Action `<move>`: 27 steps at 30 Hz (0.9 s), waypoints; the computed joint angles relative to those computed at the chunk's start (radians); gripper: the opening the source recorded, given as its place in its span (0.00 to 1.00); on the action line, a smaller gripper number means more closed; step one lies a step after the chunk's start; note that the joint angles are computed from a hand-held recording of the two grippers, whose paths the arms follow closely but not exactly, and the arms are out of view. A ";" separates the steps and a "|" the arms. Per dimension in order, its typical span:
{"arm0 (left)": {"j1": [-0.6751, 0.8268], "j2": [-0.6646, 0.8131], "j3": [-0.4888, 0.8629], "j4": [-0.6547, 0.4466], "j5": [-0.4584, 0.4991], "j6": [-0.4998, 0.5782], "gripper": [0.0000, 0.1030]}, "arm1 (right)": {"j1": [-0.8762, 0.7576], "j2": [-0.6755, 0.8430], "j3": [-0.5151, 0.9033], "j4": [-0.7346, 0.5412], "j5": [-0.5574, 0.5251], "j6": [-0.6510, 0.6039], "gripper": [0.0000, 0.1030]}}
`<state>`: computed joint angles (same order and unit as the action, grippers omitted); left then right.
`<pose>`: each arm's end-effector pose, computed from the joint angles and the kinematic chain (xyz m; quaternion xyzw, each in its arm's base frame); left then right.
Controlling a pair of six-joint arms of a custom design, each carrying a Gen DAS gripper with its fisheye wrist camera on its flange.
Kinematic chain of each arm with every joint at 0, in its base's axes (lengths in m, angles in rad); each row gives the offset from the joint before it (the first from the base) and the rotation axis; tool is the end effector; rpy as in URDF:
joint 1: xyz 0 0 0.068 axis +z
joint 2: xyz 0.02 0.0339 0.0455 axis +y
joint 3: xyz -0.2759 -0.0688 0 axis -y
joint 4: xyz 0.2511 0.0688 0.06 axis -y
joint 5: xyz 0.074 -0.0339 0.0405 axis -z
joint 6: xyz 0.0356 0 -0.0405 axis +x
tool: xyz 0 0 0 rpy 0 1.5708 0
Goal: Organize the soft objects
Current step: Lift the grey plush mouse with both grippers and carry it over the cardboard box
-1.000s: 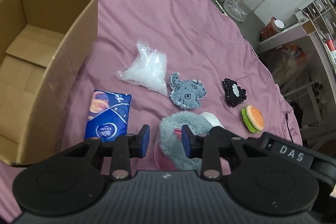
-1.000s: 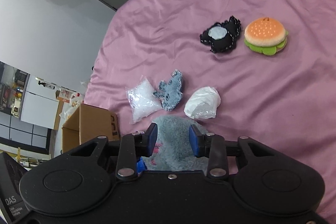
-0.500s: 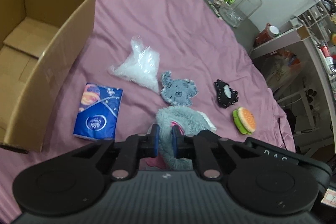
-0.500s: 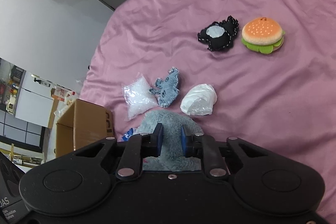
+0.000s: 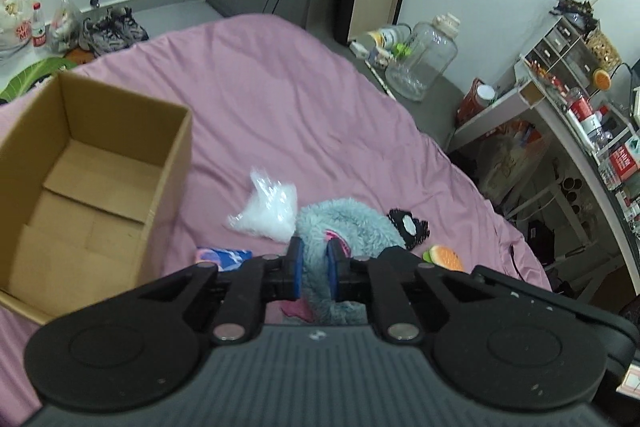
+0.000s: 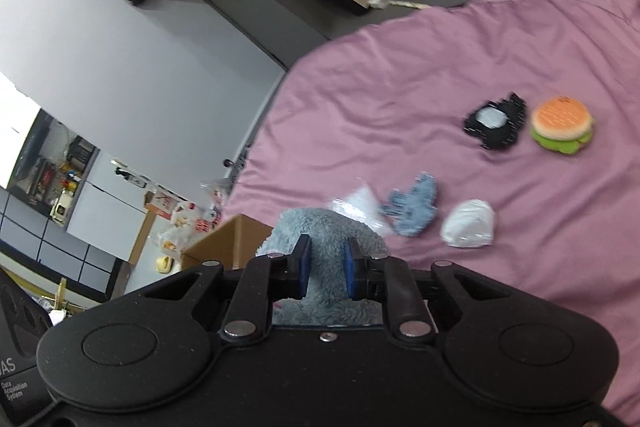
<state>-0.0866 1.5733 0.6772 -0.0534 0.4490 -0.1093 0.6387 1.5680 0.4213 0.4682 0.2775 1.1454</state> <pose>0.2837 -0.0401 0.1445 0.0575 0.9290 -0.2401 0.2758 0.2158 0.1481 0.1173 0.2817 0.8500 0.2543 0.3654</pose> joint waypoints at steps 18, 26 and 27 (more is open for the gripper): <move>0.251 0.029 0.149 -0.132 0.166 0.181 0.11 | 0.144 0.127 0.254 -0.058 0.139 -0.069 0.17; 0.335 0.116 0.235 -0.162 0.196 0.241 0.11 | 0.171 0.256 0.408 -0.085 0.159 -0.088 0.17; 0.347 0.130 0.248 -0.167 0.200 0.252 0.11 | 0.175 0.274 0.425 -0.083 0.161 -0.092 0.17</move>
